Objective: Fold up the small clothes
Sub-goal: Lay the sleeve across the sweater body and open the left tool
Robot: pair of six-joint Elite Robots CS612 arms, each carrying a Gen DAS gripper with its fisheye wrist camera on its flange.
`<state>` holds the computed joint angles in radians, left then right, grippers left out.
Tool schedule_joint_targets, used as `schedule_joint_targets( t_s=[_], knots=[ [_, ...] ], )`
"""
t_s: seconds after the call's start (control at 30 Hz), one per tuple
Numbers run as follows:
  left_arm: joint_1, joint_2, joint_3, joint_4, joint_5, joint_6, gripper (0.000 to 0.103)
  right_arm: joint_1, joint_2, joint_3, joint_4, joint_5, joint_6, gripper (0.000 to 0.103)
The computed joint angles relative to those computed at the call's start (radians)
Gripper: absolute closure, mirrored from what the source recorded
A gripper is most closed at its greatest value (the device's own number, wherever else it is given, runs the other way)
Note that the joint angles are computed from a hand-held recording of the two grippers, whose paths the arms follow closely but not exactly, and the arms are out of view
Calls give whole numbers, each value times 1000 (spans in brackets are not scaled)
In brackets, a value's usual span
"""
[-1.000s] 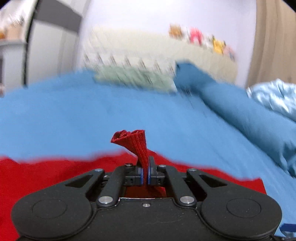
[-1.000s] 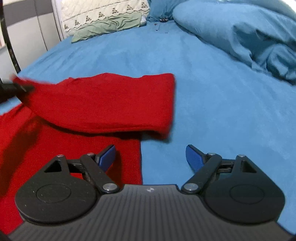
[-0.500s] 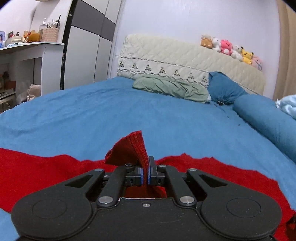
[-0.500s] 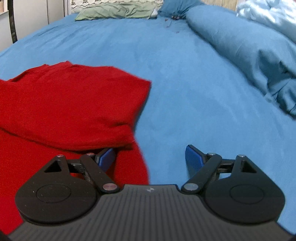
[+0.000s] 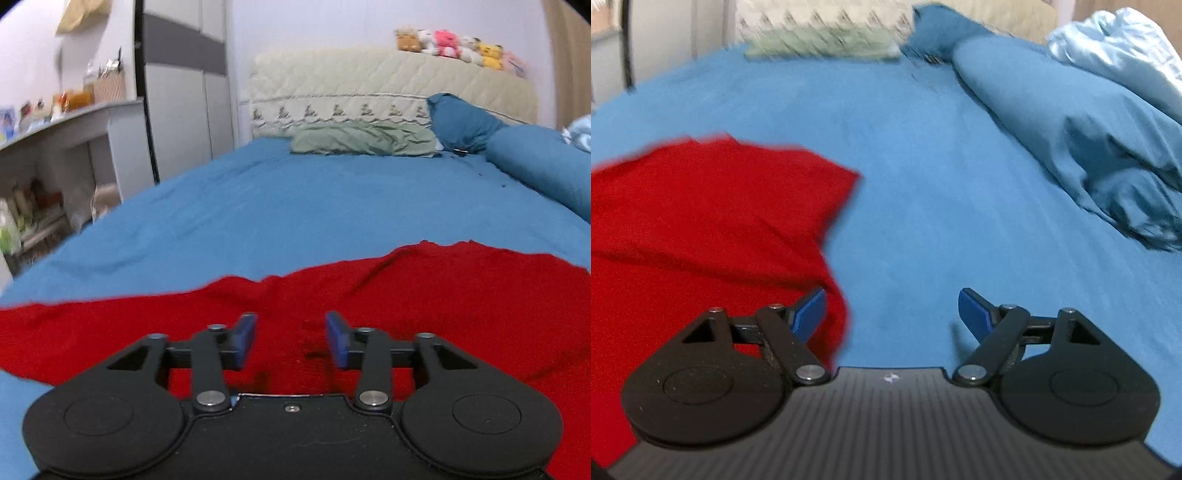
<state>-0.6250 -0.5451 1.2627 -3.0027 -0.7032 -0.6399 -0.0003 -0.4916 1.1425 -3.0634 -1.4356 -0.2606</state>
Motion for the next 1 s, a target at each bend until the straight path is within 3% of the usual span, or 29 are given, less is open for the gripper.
schedule_joint_targets(
  t_s=[0.2,0.23,0.3,0.4,0.47,0.53,0.63,0.7,0.83,0.87,0.93,1.0],
  knots=[
    [21,1,5,-135,-155,94,40,15,43,-92,33,210,70,9],
    [28,8,-10,-140,-191,128,39,16,59,-117,42,251,105,9],
    [31,26,-52,-85,-167,163,39,19,84,-162,88,298,146,8],
    [49,36,-93,31,-149,63,40,32,109,-218,224,231,159,9],
    [63,35,-94,55,-181,16,43,27,108,-200,179,251,158,9],
    [77,37,-103,90,-258,15,44,26,102,-189,173,252,151,8],
    [83,46,-125,157,-315,61,64,27,100,-183,174,246,134,8],
    [69,57,-131,155,-245,116,89,28,96,-178,171,242,132,8],
    [29,90,-118,-86,-42,285,91,29,98,-183,170,240,132,8],
    [21,102,-132,-97,24,315,86,30,103,-191,166,240,132,7],
    [14,108,-150,7,112,276,79,31,102,-186,157,240,132,7],
    [13,95,-142,116,150,188,32,30,101,-183,152,242,132,7]
  ],
)
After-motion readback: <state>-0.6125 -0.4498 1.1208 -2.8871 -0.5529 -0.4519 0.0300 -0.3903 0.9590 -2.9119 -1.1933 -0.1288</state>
